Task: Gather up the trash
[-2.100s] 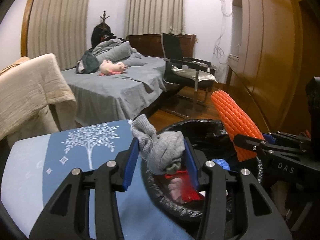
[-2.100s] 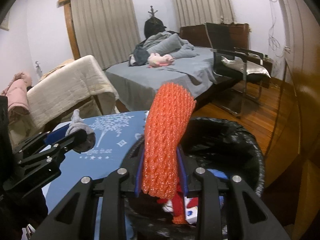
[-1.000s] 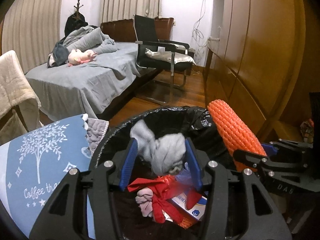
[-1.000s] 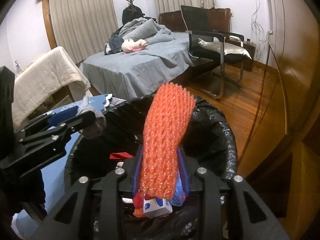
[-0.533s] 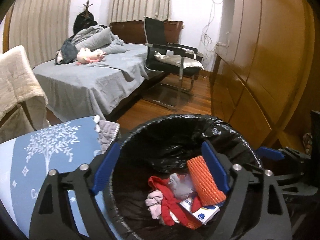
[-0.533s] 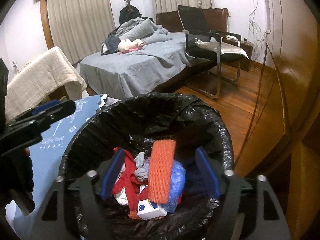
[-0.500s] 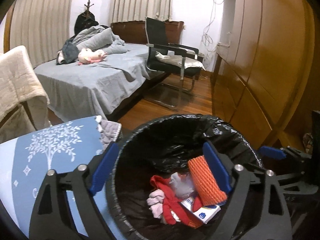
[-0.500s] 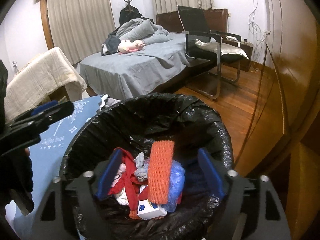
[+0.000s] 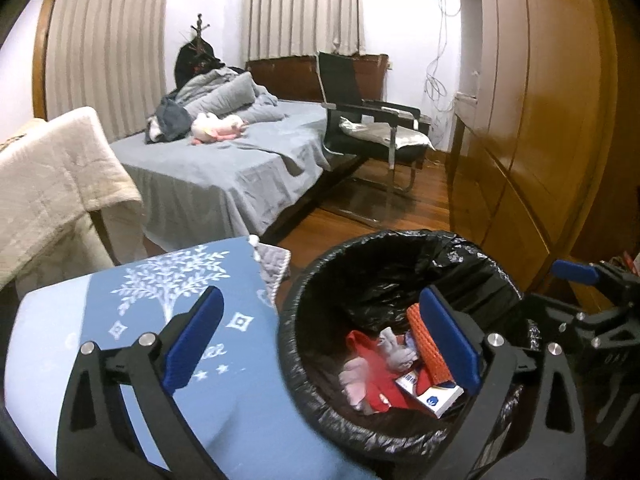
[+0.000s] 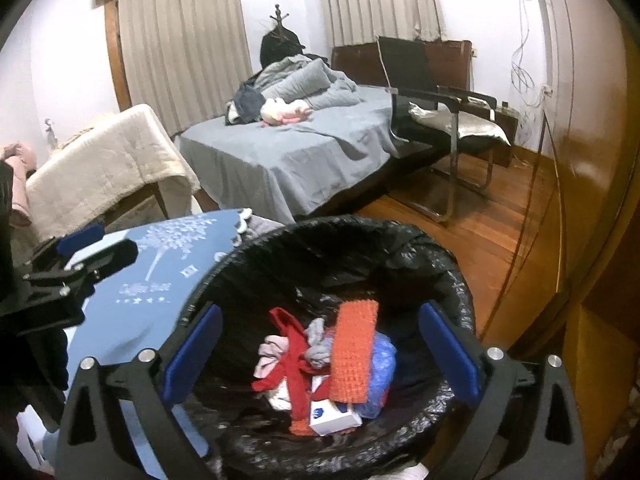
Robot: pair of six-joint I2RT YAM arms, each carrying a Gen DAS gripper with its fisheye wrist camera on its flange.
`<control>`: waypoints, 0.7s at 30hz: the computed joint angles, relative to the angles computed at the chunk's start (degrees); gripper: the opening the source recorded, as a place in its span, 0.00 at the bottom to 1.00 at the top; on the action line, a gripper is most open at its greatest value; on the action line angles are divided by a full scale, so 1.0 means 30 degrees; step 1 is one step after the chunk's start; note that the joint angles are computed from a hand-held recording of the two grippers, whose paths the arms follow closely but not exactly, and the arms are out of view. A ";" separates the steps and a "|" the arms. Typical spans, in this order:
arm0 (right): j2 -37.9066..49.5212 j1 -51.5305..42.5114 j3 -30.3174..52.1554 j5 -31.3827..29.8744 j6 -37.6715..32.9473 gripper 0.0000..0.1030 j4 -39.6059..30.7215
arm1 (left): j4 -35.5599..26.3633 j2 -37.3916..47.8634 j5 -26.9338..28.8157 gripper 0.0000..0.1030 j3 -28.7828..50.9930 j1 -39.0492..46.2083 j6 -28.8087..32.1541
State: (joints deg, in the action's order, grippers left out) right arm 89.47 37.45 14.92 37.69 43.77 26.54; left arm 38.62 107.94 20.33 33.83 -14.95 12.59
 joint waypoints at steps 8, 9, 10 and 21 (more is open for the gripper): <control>-0.2174 0.2476 0.0944 0.1218 0.1619 0.94 -0.3157 | -0.0054 -0.2581 0.0539 0.95 -0.2258 0.1470 0.0252; -0.2282 0.2694 0.1116 0.1351 0.1687 0.94 -0.3481 | -0.0106 -0.2969 0.0647 0.95 -0.2556 0.1698 0.0316; -0.2412 0.3022 0.1336 0.1556 0.1809 0.94 -0.3916 | -0.0112 -0.3232 0.0661 0.95 -0.2768 0.1827 0.0340; -0.2823 0.5767 0.3256 0.3581 0.3093 0.94 -0.7257 | -0.0942 -0.6720 0.1871 0.95 -0.4892 0.3601 0.0416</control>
